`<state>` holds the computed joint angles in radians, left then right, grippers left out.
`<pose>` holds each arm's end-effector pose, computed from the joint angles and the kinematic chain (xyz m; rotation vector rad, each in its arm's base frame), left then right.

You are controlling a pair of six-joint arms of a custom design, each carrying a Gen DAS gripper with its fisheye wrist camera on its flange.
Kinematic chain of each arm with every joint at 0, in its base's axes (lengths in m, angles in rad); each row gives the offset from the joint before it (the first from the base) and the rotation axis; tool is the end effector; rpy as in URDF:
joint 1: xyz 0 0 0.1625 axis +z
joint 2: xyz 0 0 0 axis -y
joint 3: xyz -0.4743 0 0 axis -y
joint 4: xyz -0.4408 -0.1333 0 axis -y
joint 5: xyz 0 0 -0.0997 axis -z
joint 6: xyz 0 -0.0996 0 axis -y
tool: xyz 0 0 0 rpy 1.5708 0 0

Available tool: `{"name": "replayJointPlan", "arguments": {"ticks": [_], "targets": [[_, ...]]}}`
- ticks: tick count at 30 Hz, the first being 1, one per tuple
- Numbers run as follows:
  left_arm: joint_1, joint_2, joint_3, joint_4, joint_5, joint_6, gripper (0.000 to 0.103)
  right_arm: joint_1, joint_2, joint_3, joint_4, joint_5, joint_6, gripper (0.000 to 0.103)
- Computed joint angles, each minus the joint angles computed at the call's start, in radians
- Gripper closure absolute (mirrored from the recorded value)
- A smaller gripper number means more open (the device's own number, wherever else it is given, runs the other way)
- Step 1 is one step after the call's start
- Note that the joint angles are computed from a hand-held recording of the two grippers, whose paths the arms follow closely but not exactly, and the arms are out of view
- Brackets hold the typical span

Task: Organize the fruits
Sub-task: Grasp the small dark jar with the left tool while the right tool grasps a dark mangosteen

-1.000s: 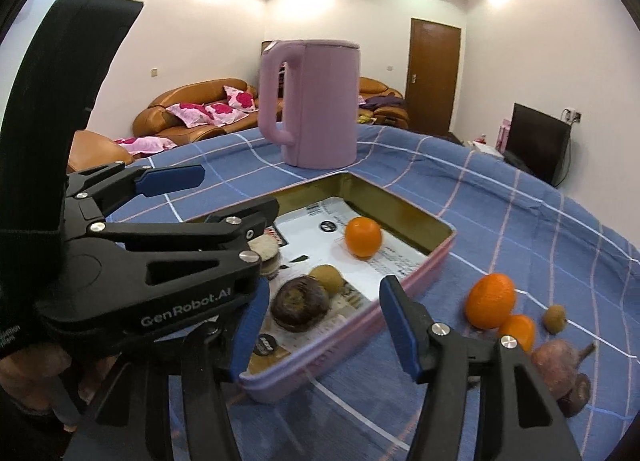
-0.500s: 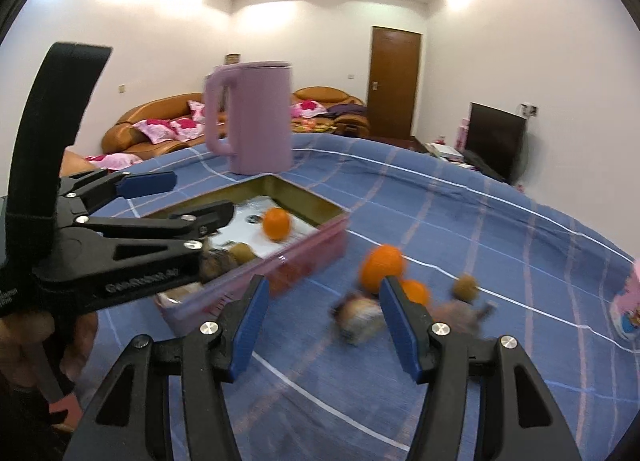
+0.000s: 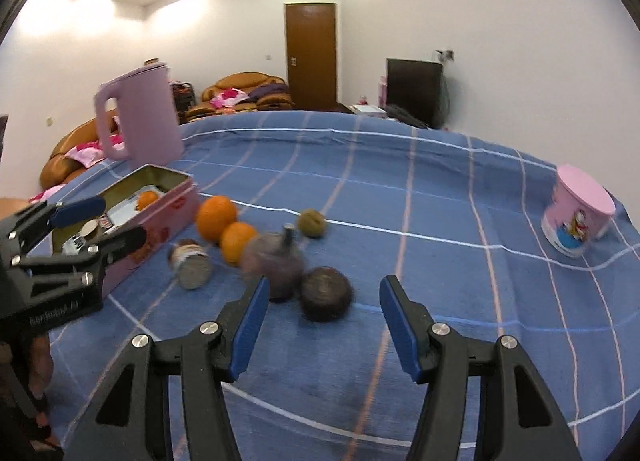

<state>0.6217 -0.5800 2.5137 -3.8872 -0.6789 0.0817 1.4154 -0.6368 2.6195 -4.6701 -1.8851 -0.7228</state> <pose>-0.1667 -0.3788 -0.0105 0.9636 2.1401 -0.8803 0.0496 -0.3456 0.0886 0.4026 -2.1509 1.0844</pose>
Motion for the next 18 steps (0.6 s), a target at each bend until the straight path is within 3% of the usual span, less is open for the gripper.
{"name": "replayJointPlan", "arguments": {"ticks": [6, 9, 18], "targets": [[0.015, 0.002, -0.036, 0.107, -0.035, -0.022, 0.032, -0.021, -0.049, 0.001, 0.105, -0.005, 0.034, 0.044], [0.029, 0.000, -0.050, 0.146, -0.047, -0.023, 0.041, -0.025, -0.068, -0.004, 0.158, 0.001, 0.035, 0.044], [0.080, -0.018, -0.080, 0.245, -0.107, -0.049, 0.052, -0.004, -0.098, -0.057, 0.317, -0.067, 0.052, 0.044]]}}
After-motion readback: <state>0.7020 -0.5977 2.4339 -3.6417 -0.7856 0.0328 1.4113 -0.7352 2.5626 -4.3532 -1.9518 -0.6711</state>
